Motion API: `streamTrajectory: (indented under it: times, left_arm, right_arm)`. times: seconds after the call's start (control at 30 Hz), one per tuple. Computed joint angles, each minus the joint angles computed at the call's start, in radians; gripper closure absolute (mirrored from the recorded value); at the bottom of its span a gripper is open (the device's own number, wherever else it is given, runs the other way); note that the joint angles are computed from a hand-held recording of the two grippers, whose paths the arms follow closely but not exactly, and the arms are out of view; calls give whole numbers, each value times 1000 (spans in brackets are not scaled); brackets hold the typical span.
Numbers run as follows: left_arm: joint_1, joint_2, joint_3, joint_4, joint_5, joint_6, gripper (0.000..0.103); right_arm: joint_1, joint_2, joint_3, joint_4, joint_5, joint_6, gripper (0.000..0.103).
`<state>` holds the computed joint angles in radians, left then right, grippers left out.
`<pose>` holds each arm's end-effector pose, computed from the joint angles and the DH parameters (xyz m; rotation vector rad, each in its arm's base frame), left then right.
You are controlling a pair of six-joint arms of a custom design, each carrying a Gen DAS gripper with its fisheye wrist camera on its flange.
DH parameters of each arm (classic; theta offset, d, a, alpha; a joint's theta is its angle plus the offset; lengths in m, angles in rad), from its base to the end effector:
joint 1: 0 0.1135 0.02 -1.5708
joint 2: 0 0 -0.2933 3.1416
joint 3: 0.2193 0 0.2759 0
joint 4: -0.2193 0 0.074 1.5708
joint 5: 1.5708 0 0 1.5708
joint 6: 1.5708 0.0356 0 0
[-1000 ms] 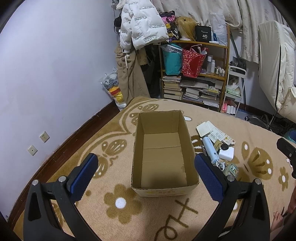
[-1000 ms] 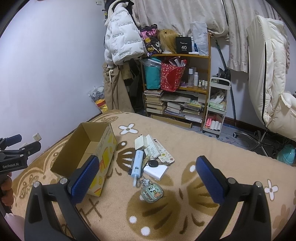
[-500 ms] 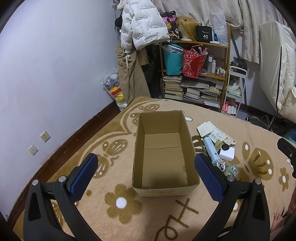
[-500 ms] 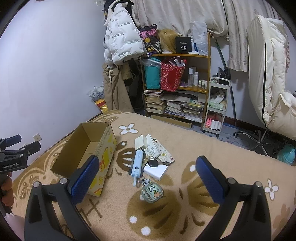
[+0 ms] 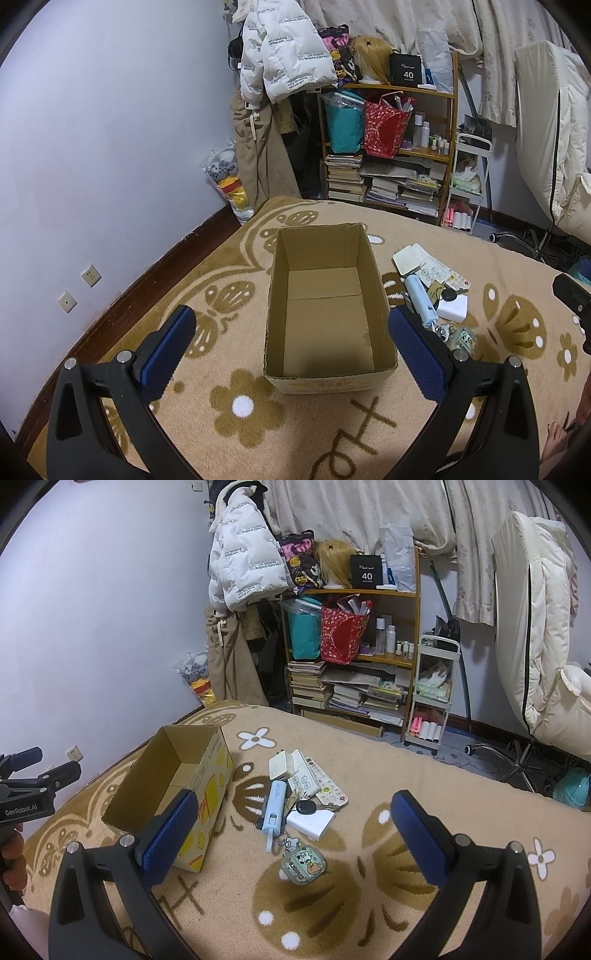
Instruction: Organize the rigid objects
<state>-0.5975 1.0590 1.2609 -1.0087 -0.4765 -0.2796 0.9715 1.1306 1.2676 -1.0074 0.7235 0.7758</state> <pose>0.1755 -0.0997 0.4057 0.1400 2.2655 0.1114 0.1427 0.1671 0.3981 0.0862 2.1804 0.0802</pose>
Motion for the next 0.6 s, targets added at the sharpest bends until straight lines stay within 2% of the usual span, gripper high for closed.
streamTrajectory:
  times: [0.2,0.33,0.5,0.6]
  left_arm:
    - [32,6,20,4,22,20,0]
    - [91,5,9,31,86,23,0]
    - [138,39,37,53,145,51,0]
    - [136,65,57,68,135,92,0]
  right_arm:
    - [4,4,-35,26,6,10,0]
    - [-2,6,-6,-9,-1,6,0]
    - [-56,11,-3,19,-48,-42,0]
    - [-69,25,3,20,-59,-47,0]
